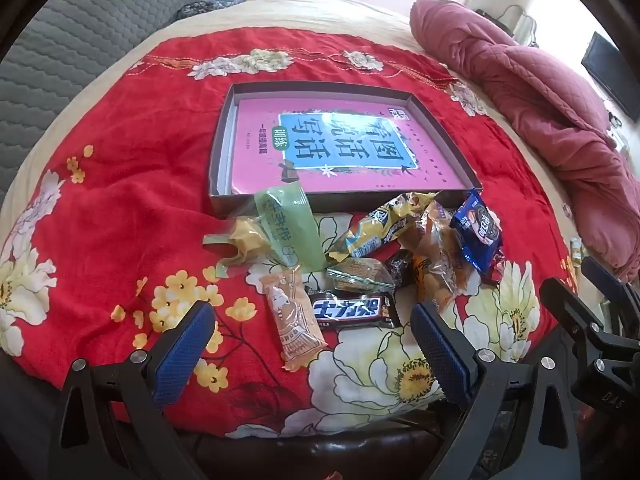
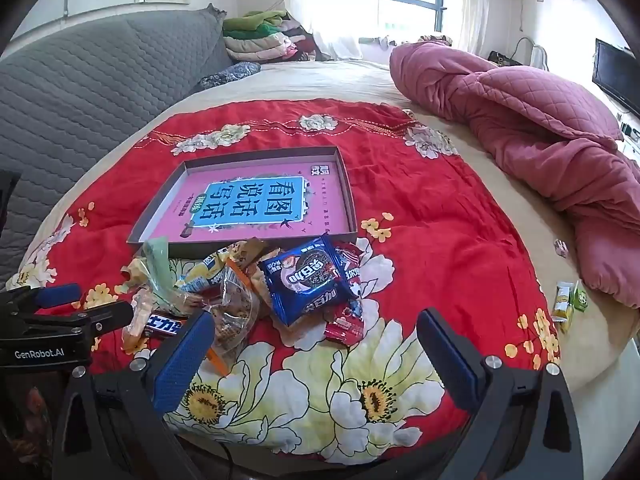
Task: Organize snacks
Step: 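Move both tools toward the snack pile beside the tray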
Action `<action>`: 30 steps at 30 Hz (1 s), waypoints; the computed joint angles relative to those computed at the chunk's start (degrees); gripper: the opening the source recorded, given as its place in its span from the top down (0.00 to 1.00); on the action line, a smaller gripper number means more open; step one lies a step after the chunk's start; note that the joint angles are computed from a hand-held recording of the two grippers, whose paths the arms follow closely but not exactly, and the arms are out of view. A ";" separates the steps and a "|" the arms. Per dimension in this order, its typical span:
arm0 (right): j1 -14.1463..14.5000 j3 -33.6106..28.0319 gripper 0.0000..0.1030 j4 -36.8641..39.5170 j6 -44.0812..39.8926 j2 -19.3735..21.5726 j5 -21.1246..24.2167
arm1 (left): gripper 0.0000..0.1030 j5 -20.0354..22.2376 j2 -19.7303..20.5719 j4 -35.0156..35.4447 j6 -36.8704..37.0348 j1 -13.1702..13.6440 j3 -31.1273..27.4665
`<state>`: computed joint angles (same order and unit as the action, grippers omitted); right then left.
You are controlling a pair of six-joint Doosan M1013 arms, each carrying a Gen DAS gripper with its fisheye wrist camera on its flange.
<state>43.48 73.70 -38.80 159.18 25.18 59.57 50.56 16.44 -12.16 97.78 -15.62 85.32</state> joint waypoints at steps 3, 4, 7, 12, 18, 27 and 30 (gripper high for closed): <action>0.02 0.05 0.01 -0.23 0.17 0.04 -0.11 | 0.05 0.10 0.00 -0.11 0.16 0.05 0.02; 0.01 0.07 0.02 -0.23 0.13 0.05 -0.16 | 0.05 0.10 -0.02 -0.17 0.22 0.08 0.04; -0.05 0.01 0.02 -0.15 0.10 0.04 -0.11 | 0.05 0.16 -0.05 -0.20 0.30 0.13 0.07; -0.06 0.12 0.02 -0.13 0.07 0.08 -0.14 | 0.05 -0.24 -0.07 0.33 -0.24 -0.12 0.18; -0.18 0.17 0.02 -0.15 0.26 0.06 -0.36 | 0.05 -0.18 -0.05 0.50 -0.33 -0.15 0.12; -0.40 0.35 0.02 0.52 0.21 0.10 -0.62 | 0.05 -0.76 0.28 0.57 -0.64 -0.39 0.55; -0.44 0.49 0.02 0.40 0.39 0.10 -0.66 | 0.05 -0.23 0.36 0.87 -0.60 -0.22 0.14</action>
<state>43.05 74.19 -38.40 159.56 25.28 58.91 50.33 16.80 -11.29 97.18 -15.84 85.46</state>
